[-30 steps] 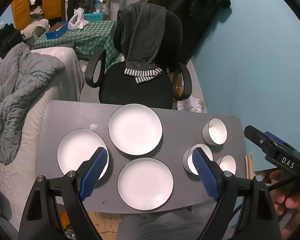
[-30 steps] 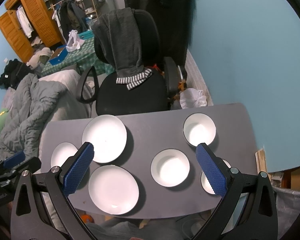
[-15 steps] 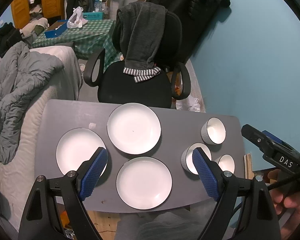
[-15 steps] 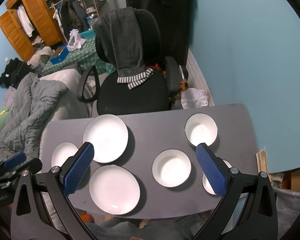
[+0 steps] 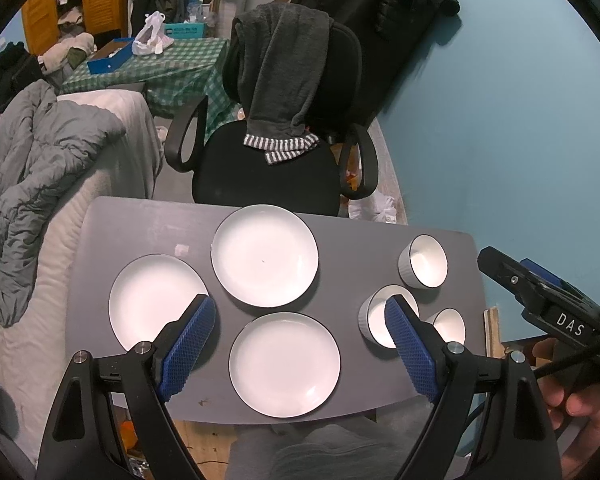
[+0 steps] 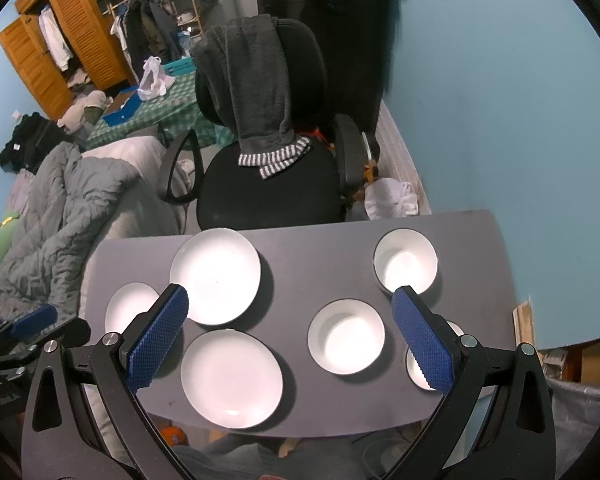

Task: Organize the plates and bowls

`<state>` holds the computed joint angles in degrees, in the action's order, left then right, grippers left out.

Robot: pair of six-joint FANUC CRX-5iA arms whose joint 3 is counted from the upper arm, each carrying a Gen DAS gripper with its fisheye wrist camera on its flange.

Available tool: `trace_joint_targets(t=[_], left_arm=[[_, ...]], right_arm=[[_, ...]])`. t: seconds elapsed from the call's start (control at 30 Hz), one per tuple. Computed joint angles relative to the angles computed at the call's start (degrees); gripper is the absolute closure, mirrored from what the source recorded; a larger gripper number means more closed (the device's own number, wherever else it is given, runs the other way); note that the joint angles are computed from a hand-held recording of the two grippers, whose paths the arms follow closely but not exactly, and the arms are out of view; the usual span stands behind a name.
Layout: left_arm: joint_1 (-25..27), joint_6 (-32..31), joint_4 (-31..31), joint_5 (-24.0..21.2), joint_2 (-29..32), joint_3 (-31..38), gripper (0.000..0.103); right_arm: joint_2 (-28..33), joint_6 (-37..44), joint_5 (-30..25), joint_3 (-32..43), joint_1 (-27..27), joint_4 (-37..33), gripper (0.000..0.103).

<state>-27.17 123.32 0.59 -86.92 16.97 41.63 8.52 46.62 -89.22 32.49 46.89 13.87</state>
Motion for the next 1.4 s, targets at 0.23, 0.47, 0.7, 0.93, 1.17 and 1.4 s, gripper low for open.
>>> trace_joint_targets(t=[0.23,0.47,0.7,0.93,1.17,1.4], left_arm=[[0.0,0.4,0.1,0.0,0.1,0.0,0.015],[0.1,0.5,0.4,0.0,-0.3,-0.4,0.015],[0.2,0.9,0.5,0.0,-0.4,-0.7,0.015],[0.5,1.1,0.6,0.5,-1.5,-2.2,0.015],[0.4,1.1,-1.3,0.0,-2.3,-4.0,0.015],[2.1,0.5,-0.2,2.8,-5.0,-11.0,0.015]], right_arm=[[0.3,0.0,-0.2,0.4,0.4,0.0,0.002],[0.5,0.1,-0.2,0.6,0.4,-0.1,0.002],[0.4,0.0,-0.3,0.3,0.7,0.0,0.002],[0.7,0.6,-0.7,0.5,0.6,-0.6,0.002],[2.2,4.8,-1.7,1.2,-0.1,-1.4,0.002],[2.6,11.0,-0.4,-0.4,-1.8,-6.5,0.002]])
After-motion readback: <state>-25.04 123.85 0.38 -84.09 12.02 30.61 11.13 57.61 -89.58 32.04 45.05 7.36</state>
